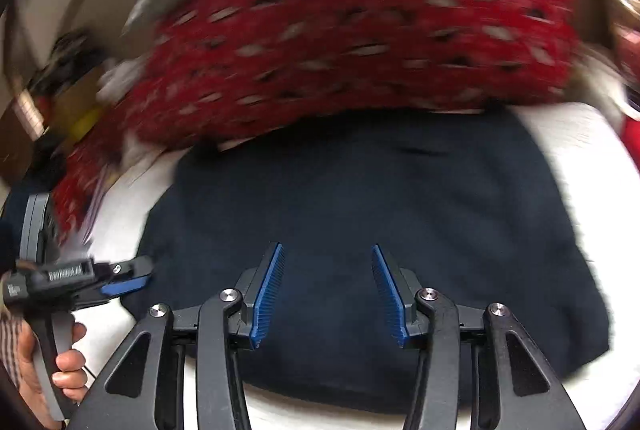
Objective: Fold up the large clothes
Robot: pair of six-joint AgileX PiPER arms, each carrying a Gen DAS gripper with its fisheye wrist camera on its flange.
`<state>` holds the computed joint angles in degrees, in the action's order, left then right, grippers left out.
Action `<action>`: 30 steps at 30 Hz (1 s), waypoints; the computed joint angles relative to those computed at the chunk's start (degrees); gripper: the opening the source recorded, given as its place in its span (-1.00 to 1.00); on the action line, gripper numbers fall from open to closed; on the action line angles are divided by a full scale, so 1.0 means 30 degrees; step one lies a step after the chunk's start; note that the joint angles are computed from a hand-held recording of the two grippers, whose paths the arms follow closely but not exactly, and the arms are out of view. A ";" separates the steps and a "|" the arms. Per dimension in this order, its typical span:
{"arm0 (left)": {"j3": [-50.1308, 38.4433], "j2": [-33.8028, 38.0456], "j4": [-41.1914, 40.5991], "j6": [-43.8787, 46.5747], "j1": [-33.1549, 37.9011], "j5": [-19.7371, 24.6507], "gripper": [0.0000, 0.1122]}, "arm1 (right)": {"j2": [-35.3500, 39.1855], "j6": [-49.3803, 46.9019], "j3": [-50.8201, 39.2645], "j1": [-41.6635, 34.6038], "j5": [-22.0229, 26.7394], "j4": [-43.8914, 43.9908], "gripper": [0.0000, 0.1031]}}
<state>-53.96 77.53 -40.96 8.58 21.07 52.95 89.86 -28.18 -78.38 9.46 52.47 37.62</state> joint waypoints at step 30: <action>-0.2689 0.4453 -0.4584 0.1780 0.0990 0.1569 -0.39 | 0.2167 0.2410 0.1865 0.4703 -0.5622 -0.5383 0.27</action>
